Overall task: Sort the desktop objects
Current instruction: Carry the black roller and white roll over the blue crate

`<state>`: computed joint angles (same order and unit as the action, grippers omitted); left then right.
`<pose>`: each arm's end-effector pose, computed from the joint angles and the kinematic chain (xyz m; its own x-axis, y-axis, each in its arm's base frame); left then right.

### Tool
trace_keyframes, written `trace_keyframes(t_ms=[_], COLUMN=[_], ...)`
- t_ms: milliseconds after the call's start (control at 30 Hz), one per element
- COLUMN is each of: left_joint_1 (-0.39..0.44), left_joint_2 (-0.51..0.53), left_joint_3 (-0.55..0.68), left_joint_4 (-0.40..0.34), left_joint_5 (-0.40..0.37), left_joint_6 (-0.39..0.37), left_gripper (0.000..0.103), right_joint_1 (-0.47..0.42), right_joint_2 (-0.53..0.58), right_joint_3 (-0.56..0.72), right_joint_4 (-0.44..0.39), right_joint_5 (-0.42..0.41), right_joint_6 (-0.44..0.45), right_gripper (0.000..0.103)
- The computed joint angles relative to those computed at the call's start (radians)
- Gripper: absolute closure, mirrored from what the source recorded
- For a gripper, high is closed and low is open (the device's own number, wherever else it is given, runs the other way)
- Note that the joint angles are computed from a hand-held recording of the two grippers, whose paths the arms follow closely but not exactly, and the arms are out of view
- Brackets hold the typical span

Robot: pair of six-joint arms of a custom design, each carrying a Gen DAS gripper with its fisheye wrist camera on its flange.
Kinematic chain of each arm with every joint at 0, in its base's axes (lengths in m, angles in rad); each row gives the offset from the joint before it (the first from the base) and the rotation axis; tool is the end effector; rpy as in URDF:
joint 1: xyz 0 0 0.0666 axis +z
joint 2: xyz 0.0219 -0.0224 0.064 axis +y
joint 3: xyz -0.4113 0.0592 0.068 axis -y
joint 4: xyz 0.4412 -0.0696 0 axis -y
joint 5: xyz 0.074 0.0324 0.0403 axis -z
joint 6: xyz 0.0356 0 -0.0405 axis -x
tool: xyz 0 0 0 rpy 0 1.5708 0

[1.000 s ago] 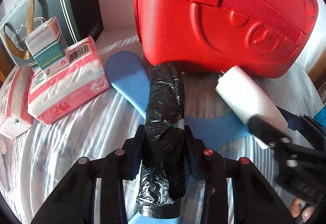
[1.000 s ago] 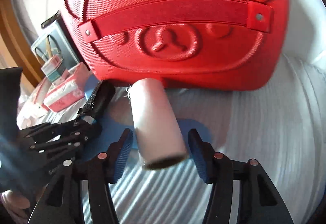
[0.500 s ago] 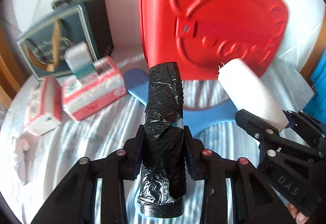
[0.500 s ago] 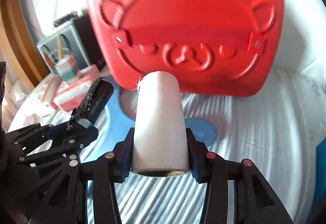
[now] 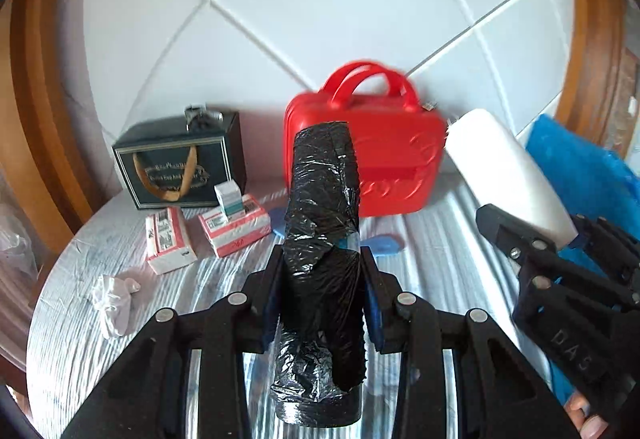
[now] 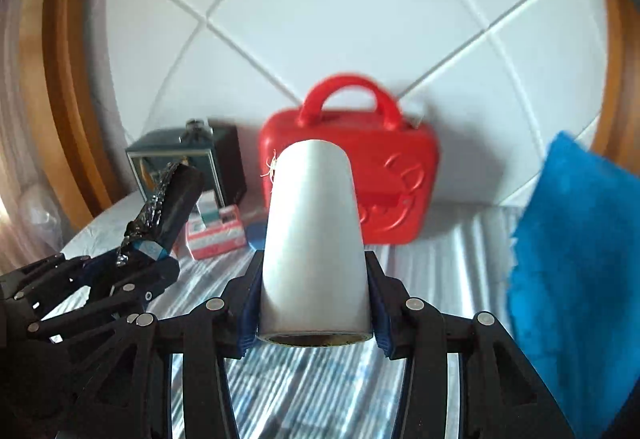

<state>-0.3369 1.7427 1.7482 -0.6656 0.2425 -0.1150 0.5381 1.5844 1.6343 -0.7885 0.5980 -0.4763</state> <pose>0.6446 -0.2352 0.4599 -0.5175 0.2993 -0.8016 0.5630 0.8246 -0.0556 0.5364 0.2963 0.4932 -0.5441 0.1166 -0.8309 0.2063 0.9785 0.0022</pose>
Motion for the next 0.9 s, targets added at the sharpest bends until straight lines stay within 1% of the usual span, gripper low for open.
trace_keyframes(t_ms=[67,133,233,300,333,367,467,567,600,633,667,700,733,767,800,833,867,900], left_joint_1=[0.012,0.013,0.001,-0.019,-0.031,-0.046,-0.113,-0.199,-0.232,-0.272,-0.307,-0.344,-0.385,-0.416,-0.447,-0.480,-0.508,-0.534], left_joint_2=[-0.058,-0.112,-0.193,-0.242,-0.261,-0.281,-0.331,-0.349,-0.347,-0.338,-0.326,-0.306,-0.271,-0.237,-0.192,-0.133,-0.082,-0.026], left_joint_3=[-0.052,-0.090,-0.136,-0.160,-0.169,-0.177,-0.187,-0.161,-0.141,-0.113,-0.084,-0.042,0.019,0.074,0.148,0.240,0.320,0.405], left_joint_4=[0.029,0.031,0.027,0.029,0.033,0.034,0.036,0.016,0.001,-0.017,-0.035,-0.061,-0.103,-0.140,-0.189,-0.248,-0.295,-0.345], left_joint_5=[0.041,0.081,0.141,0.165,0.174,0.170,0.139,0.114,0.099,0.082,0.064,0.046,0.025,0.007,-0.002,-0.013,-0.031,-0.046], left_joint_6=[-0.014,-0.022,-0.025,-0.026,-0.024,-0.020,-0.013,0.010,0.019,0.028,0.044,0.063,0.085,0.103,0.119,0.139,0.153,0.162], left_gripper=[0.069,0.069,0.069,0.069,0.069,0.069,0.069,0.069,0.069,0.069,0.069,0.069,0.069,0.069,0.069,0.069,0.069,0.069], right_joint_1=[0.051,0.095,0.152,0.188,0.199,0.212,0.230,0.222,0.213,0.195,0.167,0.129,0.093,0.025,-0.024,-0.103,-0.205,-0.291], right_joint_2=[-0.057,-0.109,-0.171,-0.217,-0.235,-0.261,-0.341,-0.428,-0.454,-0.487,-0.524,-0.562,-0.585,-0.626,-0.645,-0.668,-0.682,-0.691], right_joint_3=[-0.013,-0.024,-0.019,-0.014,-0.013,-0.012,-0.021,-0.028,-0.032,-0.038,-0.049,-0.057,-0.065,-0.076,-0.081,-0.082,-0.083,-0.084], right_joint_4=[-0.037,-0.087,-0.206,-0.306,-0.341,-0.394,-0.518,-0.626,-0.652,-0.675,-0.674,-0.667,-0.647,-0.610,-0.587,-0.558,-0.522,-0.504], right_joint_5=[0.097,0.174,0.273,0.345,0.370,0.401,0.462,0.505,0.510,0.510,0.501,0.479,0.455,0.404,0.364,0.298,0.215,0.144], right_joint_6=[-0.031,-0.069,-0.156,-0.231,-0.257,-0.296,-0.377,-0.419,-0.420,-0.410,-0.373,-0.318,-0.266,-0.169,-0.113,-0.034,0.052,0.111], right_gripper=[0.058,0.058,0.058,0.058,0.058,0.058,0.058,0.058,0.058,0.058,0.058,0.058,0.058,0.058,0.058,0.058,0.058,0.058])
